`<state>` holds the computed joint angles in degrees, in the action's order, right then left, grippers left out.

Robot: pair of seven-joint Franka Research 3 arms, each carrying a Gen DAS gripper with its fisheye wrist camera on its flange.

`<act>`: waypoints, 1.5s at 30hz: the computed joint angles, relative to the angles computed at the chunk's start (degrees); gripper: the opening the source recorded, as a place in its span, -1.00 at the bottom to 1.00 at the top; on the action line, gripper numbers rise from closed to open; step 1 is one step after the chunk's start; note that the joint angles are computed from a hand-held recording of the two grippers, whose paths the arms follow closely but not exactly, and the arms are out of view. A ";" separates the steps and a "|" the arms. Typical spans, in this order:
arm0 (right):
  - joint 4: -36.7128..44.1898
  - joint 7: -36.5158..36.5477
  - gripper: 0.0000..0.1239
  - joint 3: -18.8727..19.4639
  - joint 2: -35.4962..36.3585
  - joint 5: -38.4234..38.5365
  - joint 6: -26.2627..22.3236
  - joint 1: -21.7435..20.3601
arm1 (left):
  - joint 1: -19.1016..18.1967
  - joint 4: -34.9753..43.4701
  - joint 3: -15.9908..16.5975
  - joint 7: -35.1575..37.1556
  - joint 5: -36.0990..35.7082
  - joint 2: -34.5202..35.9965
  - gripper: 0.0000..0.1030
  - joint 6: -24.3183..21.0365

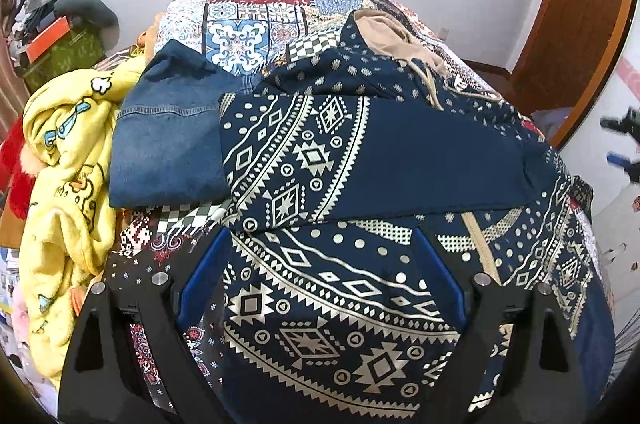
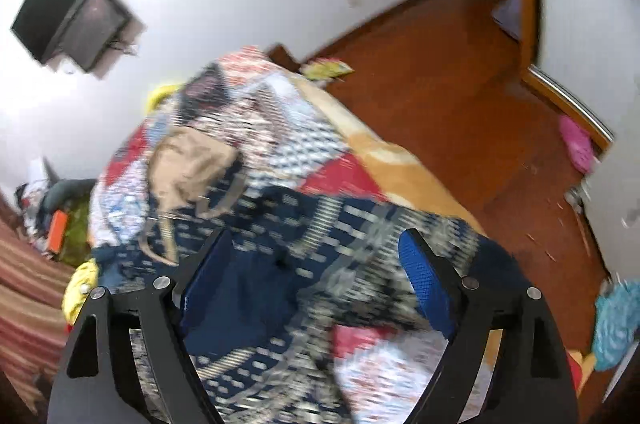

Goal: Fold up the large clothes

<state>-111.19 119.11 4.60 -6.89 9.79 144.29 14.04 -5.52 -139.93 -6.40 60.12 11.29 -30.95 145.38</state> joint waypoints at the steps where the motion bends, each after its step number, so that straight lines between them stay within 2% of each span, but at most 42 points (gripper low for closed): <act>1: -1.33 0.69 0.36 -0.59 -0.50 1.19 -1.04 -0.38 | -0.10 -0.03 0.08 0.07 -0.20 0.24 0.77 -0.09; 7: -9.57 0.91 0.36 -4.69 -2.91 15.23 -5.46 -2.76 | -0.58 0.61 0.00 -0.05 -1.43 2.46 0.77 -0.46; 11: -14.00 -0.15 0.36 -5.68 -3.66 21.58 -6.55 -4.01 | -0.87 2.01 -0.87 -0.23 -1.22 4.72 0.77 -1.06; 13: -14.94 -0.60 0.36 -5.71 -3.73 23.75 -6.52 -4.36 | -0.99 2.82 -1.35 -0.43 -0.86 5.78 0.77 -1.58; 18: -13.59 -0.51 0.31 -5.28 -0.50 25.46 -2.99 -5.02 | -1.26 4.19 -2.41 -1.30 0.44 7.22 0.77 -2.35; 22: -12.14 -0.56 -0.07 -5.20 2.20 27.19 -1.25 -5.30 | -0.98 4.62 -3.46 -2.33 3.21 7.24 0.77 -3.32; 23: -11.97 -0.84 -0.28 -5.09 2.51 27.37 -0.36 -5.30 | -0.90 4.68 -3.68 -2.43 4.05 7.14 0.77 -3.68; 24: -11.72 -0.21 -0.38 -4.89 2.62 26.33 0.07 -5.38 | -0.91 4.65 -3.74 -2.49 4.60 6.98 0.77 -3.88; 26: -10.89 0.94 -0.81 -4.48 2.66 23.31 0.93 -5.44 | -0.97 4.53 -3.69 -2.52 5.34 6.62 0.77 -4.10; 28: -9.93 0.74 -0.82 -4.20 2.42 22.60 1.78 -5.15 | -0.94 4.21 -3.61 -2.67 5.93 5.99 0.77 -4.05; 33: -4.29 0.68 -0.83 -2.67 1.51 14.44 3.40 -4.06 | -0.87 2.65 -3.24 -2.97 6.61 3.67 0.77 -3.06; 36: 1.65 -3.71 -0.83 -2.10 2.13 16.38 3.96 -2.11 | -0.74 1.48 -3.10 -3.01 7.01 2.06 0.77 -2.40; 40: 11.17 -7.39 -0.83 0.15 4.50 13.37 4.60 0.96 | -0.71 -0.11 -2.49 -2.66 6.77 -0.15 0.77 -1.42; 45: 23.00 -14.15 -0.83 3.01 10.79 14.34 2.36 5.95 | -0.29 -2.06 -1.40 -2.05 5.93 -3.07 0.77 -0.75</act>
